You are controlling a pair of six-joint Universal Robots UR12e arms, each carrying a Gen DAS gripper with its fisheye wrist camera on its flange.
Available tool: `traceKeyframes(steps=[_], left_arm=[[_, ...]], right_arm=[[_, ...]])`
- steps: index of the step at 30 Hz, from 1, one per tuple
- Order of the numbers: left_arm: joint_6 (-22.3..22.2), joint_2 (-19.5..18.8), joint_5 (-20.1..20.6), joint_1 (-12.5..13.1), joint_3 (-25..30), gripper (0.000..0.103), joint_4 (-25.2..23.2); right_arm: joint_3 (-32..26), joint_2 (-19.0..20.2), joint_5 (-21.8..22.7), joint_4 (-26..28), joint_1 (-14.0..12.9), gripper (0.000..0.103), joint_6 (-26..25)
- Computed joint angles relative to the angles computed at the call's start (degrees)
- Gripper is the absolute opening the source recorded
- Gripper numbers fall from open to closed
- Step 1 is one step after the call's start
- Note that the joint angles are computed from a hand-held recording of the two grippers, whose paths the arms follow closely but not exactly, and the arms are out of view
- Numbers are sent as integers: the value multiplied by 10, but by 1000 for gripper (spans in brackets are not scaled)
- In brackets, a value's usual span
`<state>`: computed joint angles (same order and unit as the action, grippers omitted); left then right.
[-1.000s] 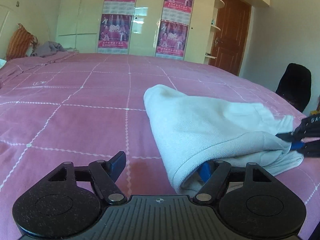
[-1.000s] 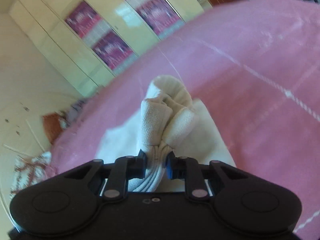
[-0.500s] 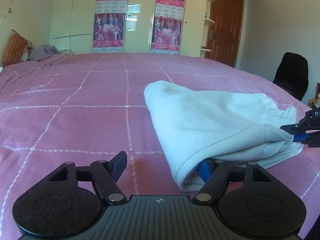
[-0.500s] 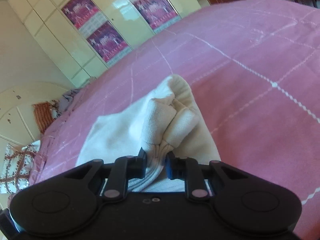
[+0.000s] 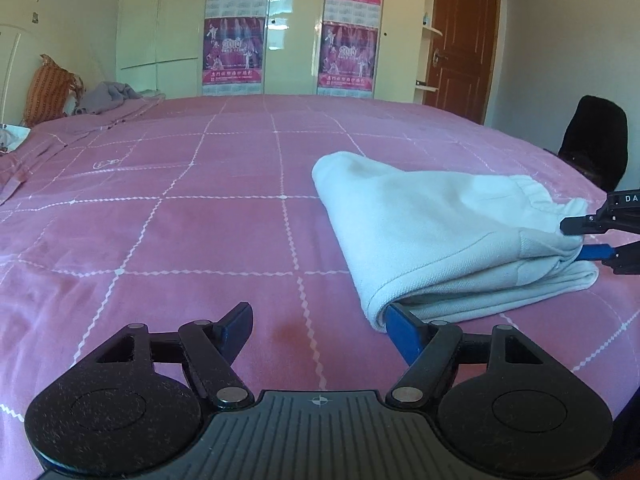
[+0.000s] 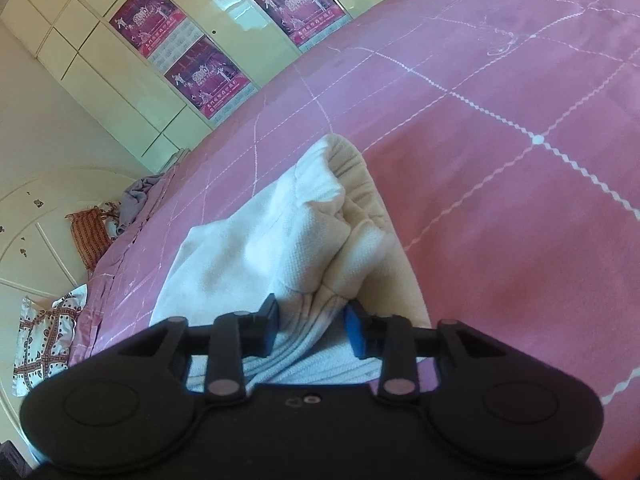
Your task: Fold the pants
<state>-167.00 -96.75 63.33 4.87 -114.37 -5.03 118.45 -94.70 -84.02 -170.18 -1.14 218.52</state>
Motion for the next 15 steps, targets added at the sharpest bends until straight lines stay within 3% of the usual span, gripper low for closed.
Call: traceKeyframes(steps=[1,3,6,7,9,11,12,13,15], left_arm=[[-9,-1,-7,2,-1,73,11],[-27,-5,-8,3,-1,73,28],[-35,-11,-5,0,0,73,44],[-34,-13,1,-2,1,73,45],[-31,-17,7,-7,8,73,40],[-37,-20,1,-10,16,73,45],[-42,-23,-5,-12,22,73,52],[-50,-28,-12,-15,31,73,53],[-66,-44,-35,-25,58,73,45]], right_arm=[[1,1,-6,-8,0,46,2],[2,3,-1,-20,-5,32,5],[10,-1,16,-55,-9,29,3],[9,-3,12,-50,-8,29,-1],[0,-3,8,17,-10,33,-19],[8,-11,26,21,-23,39,-13],[17,-16,3,-14,-20,48,-1],[20,-19,-43,-39,-9,47,-5],[10,-14,-99,-67,8,33,-60]])
